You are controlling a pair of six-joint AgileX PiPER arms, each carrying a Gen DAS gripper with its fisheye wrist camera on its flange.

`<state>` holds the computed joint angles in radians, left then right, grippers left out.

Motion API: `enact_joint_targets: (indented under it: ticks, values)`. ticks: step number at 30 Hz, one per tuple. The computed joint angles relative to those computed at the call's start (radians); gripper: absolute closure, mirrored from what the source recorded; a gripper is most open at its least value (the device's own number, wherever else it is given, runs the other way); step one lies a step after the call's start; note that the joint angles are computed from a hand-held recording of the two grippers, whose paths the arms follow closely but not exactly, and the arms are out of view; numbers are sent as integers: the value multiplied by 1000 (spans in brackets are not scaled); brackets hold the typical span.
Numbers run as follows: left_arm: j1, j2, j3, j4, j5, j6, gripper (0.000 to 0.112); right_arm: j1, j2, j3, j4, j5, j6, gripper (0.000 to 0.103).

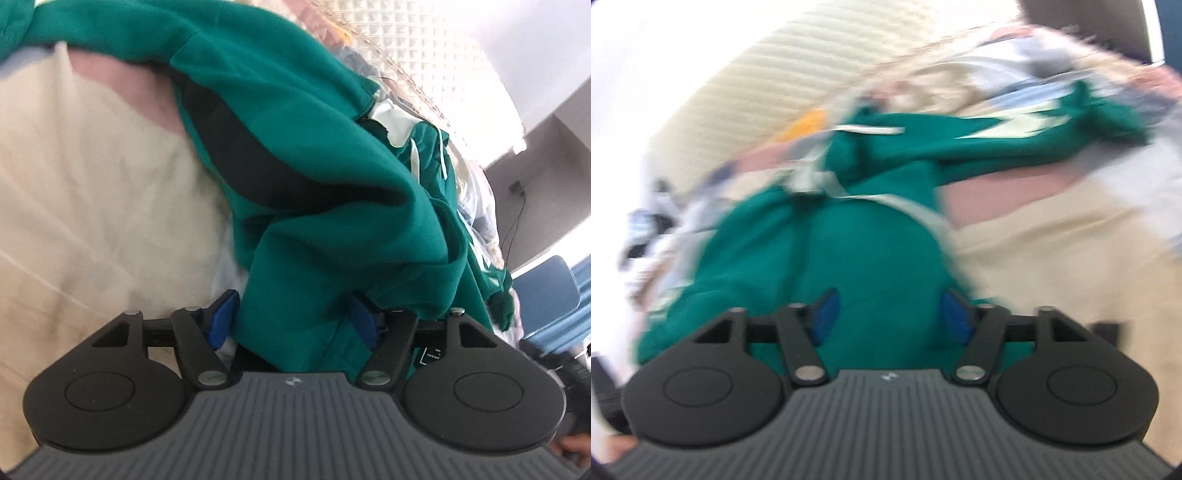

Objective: Fold large clothes

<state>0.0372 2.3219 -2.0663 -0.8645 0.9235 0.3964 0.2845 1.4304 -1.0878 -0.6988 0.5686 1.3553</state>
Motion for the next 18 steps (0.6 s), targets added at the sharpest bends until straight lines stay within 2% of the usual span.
enact_joint_targets:
  ticks: [3, 5, 7, 8, 9, 10, 12, 14, 16, 18]
  values:
    - [3, 10, -15, -2, 13, -12, 43, -47, 60, 4, 23, 41, -41, 30]
    - [0, 5, -18, 18, 27, -20, 49, -89, 84, 15, 112, 14, -90, 30]
    - [-8, 1, -36, 72, 43, -46, 69, -144, 69, 66, 244, -76, -169, 29]
    - [-12, 6, -62, 106, 65, -65, 76, -160, 57, 91, 317, -117, -222, 29]
    - [-11, 10, -83, 127, 88, -84, 88, -168, 49, 100, 375, -139, -277, 29]
    - [-3, 6, -89, 130, 108, -99, 93, -174, 43, 110, 416, -156, -322, 30]
    - [15, -18, -76, 116, 132, -125, 99, -178, 26, 121, 503, -171, -403, 39]
    - [42, -84, 6, 72, 117, -105, 101, -164, 4, 134, 538, -174, -423, 66]
    - [83, -156, 100, -3, 108, -65, 102, -117, -29, 141, 490, -167, -352, 83]
    - [126, -221, 173, -72, 108, -29, 102, -62, -60, 140, 350, -158, -222, 87]
